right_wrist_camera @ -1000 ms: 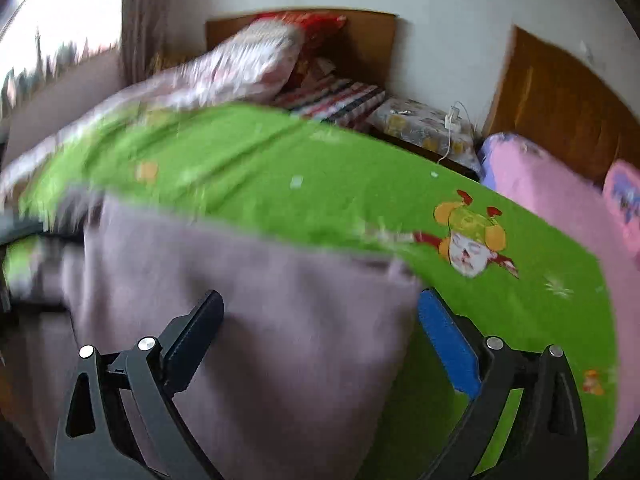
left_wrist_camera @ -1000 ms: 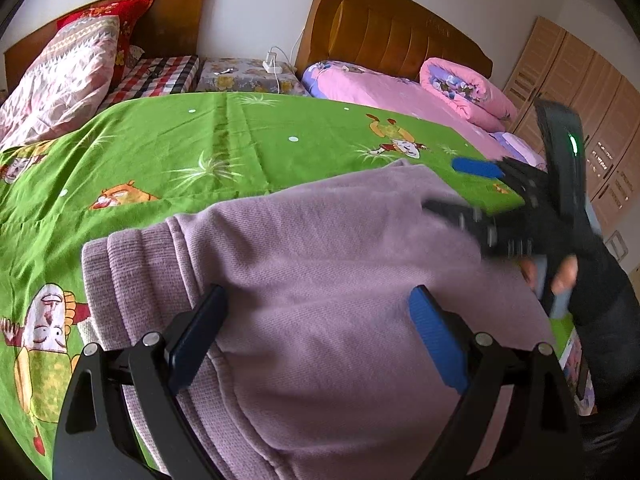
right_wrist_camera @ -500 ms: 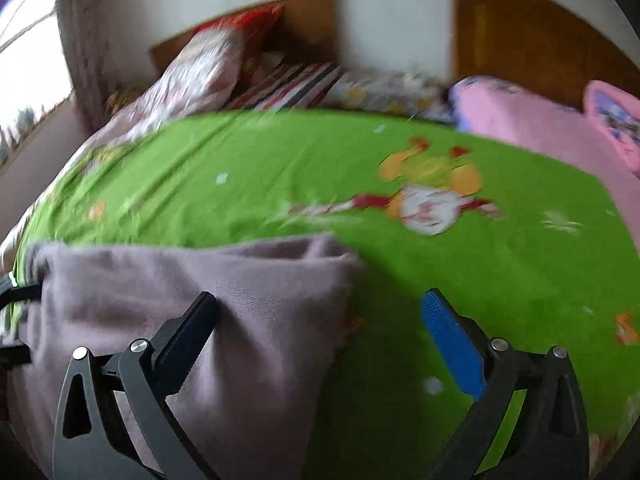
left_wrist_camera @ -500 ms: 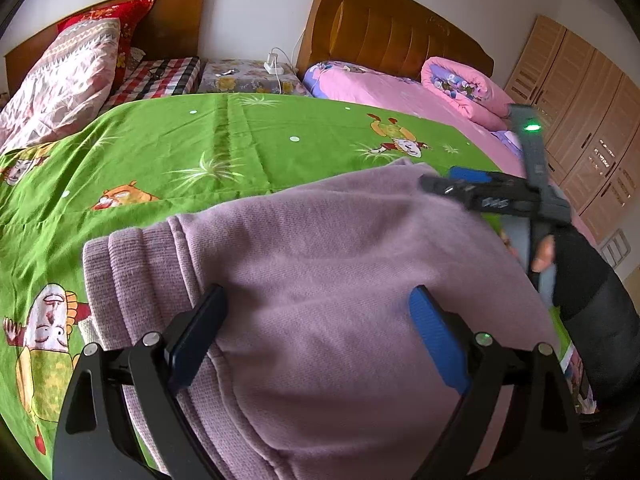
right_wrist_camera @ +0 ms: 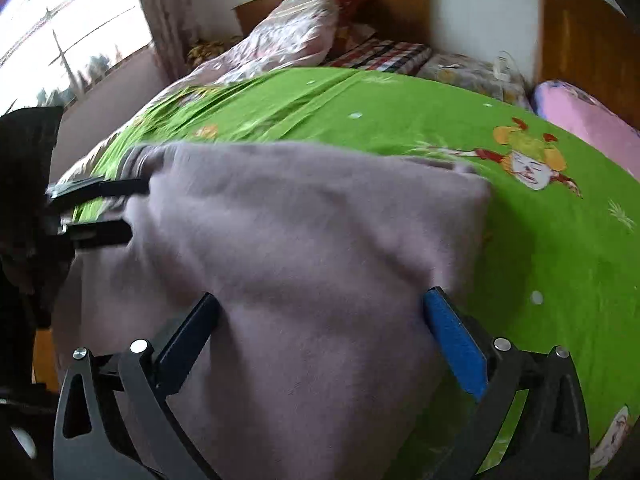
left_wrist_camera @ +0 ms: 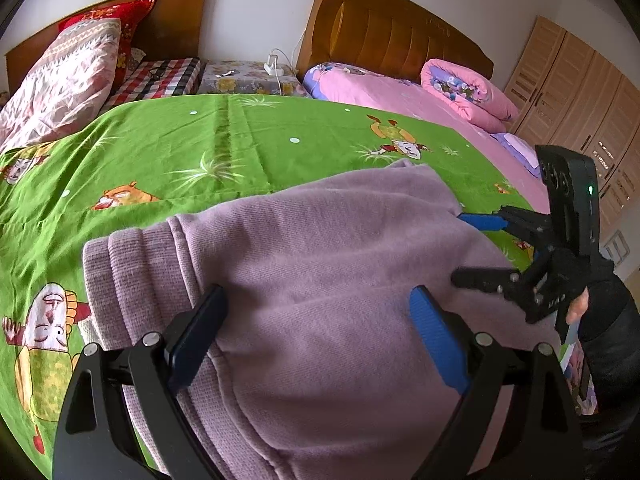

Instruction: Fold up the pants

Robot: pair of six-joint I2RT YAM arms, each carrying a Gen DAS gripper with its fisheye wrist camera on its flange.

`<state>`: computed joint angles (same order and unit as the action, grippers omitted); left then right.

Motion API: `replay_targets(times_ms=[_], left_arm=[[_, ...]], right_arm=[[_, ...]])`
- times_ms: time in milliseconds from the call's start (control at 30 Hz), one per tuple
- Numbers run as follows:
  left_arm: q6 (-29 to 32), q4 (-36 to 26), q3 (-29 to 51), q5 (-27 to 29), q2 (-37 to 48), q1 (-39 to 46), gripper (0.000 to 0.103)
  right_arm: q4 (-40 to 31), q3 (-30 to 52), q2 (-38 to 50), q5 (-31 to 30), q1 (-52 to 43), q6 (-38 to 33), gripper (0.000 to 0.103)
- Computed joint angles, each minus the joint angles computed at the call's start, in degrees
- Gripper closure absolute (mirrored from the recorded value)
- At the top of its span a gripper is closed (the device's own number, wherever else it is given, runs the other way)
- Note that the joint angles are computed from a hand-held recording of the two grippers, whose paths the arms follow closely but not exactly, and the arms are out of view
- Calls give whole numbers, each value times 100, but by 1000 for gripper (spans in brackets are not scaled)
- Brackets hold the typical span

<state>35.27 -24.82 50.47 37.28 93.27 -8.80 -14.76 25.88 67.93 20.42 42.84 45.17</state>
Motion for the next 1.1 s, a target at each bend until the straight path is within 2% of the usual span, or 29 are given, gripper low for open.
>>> replay_targets(times_ms=[67, 133, 200, 233, 267, 333, 400, 467, 533, 567, 633, 667, 767, 800, 867, 900, 967, 1033, 1100], left_arm=[[38, -236, 84, -63, -33, 23, 11], [-67, -795, 326, -94, -211, 91, 11], [-122, -1281, 660, 229, -370, 136, 9], [-277, -1301, 809, 272, -542, -53, 8], [-388, -1216, 870, 196, -649, -278, 3], [-574, -950, 1103, -161, -552, -1066, 2], [-400, -1178, 1683, -435, 246, -1882, 2], [-477, -773, 1836, -1016, 831, -2461, 2], [-470, -468, 1963, -1604, 1364, -2768, 2], [-489, -332, 2021, -1705, 1601, -2771, 1], [-669, -457, 2247, -1223, 1907, -2542, 3], [-756, -429, 2178, -1090, 1758, -2420, 4], [-669, -60, 1281, -850, 507, -1888, 4], [-516, -127, 1009, -701, 114, -1571, 2], [-246, -399, 782, -501, -125, -1068, 2], [-95, -507, 672, -499, -130, -841, 2], [492, -503, 278, -783, -54, -348, 4], [1233, -569, -28, -459, -240, 139, 5], [1333, -622, -160, -399, -445, 336, 5]], right_arm=[[-632, 343, 101, 414, 304, 319, 5], [-1676, 830, 81, 1181, 944, 936, 5], [-2291, 1034, -353, 1680, 1707, 1406, 5], [-2498, 1108, -462, 1826, 2055, 1623, 5], [-2573, 1178, -448, 1910, 2335, 1762, 5], [-2501, 1282, -246, 1815, 2794, 1932, 5], [-2253, 1400, 233, 1717, 3127, 1985, 5], [-1807, 1441, 646, 1451, 3064, 1816, 5], [-1549, 1448, 1093, 1229, 3134, 2001, 5], [-1478, 1394, 1177, 1236, 3171, 2110, 4], [-1321, 1183, 1132, 1450, 3373, 2411, 4], [-1434, 1197, 1097, 1503, 3504, 2563, 5], [-1901, 1320, 830, 1788, 3714, 2766, 5], [-2029, 1351, 713, 1993, 3787, 2845, 5], [-2003, 1305, 509, 2144, 3695, 2824, 5], [-1713, 1143, 411, 1943, 3513, 2693, 5], [-983, 911, 456, 1062, 3135, 2328, 4], [-1214, 1285, 1063, 1146, 3350, 2091, 4], [-1588, 1550, 1177, 993, 3379, 1817, 4]])
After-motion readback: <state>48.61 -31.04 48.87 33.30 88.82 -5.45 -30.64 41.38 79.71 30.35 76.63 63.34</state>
